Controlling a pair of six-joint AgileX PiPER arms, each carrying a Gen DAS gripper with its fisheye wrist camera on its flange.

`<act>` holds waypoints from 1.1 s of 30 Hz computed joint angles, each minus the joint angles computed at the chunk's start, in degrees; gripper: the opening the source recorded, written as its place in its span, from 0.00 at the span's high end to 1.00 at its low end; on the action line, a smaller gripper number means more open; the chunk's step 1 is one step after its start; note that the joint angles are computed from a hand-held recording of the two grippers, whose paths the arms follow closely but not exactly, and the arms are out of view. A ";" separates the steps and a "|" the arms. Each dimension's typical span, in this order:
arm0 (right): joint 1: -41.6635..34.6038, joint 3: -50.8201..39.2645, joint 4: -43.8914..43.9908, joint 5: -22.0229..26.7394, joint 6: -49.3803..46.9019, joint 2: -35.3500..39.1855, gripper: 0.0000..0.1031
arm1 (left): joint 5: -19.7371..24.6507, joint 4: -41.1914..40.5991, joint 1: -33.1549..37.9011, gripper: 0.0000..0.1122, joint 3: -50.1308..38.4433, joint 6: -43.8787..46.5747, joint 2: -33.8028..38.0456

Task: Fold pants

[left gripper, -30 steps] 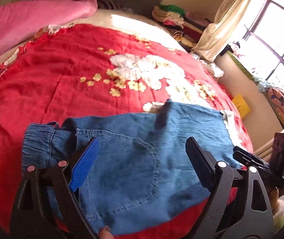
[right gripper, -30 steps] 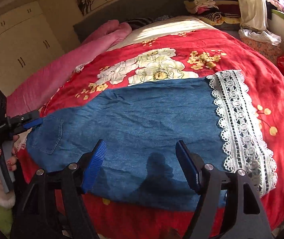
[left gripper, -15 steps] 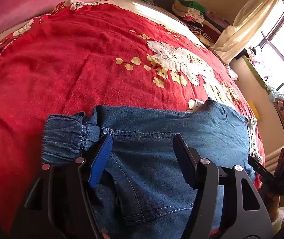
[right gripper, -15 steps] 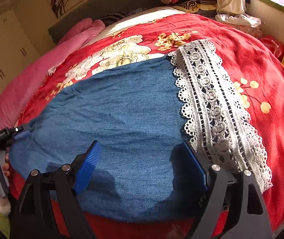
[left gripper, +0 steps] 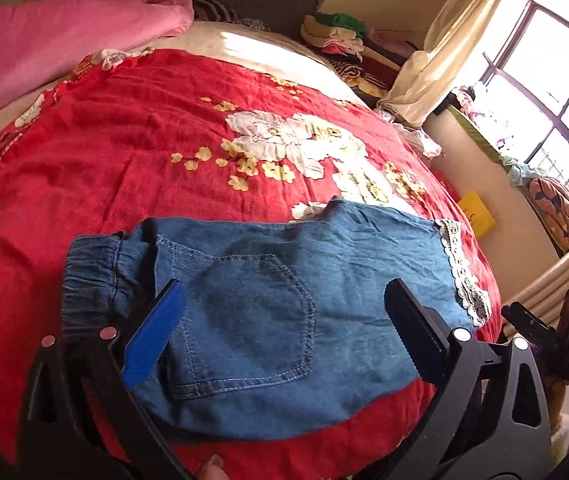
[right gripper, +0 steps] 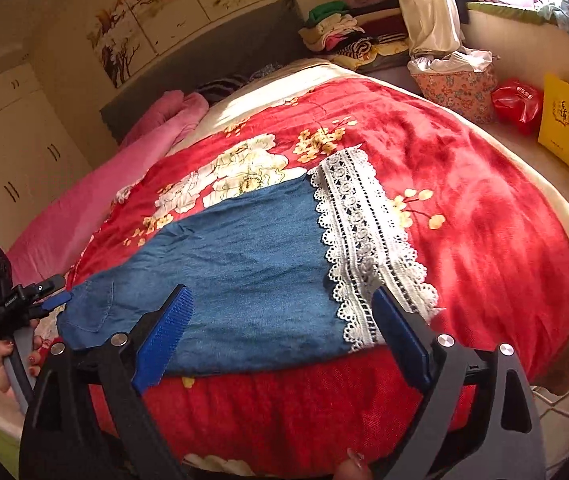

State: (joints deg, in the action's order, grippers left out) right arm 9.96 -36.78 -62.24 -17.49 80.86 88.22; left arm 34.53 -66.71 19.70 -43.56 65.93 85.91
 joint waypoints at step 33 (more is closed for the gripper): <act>-10.24 -2.44 -3.83 -14.08 8.32 14.91 0.10 | 9.41 51.09 -43.43 0.17 -68.59 -46.00 45.15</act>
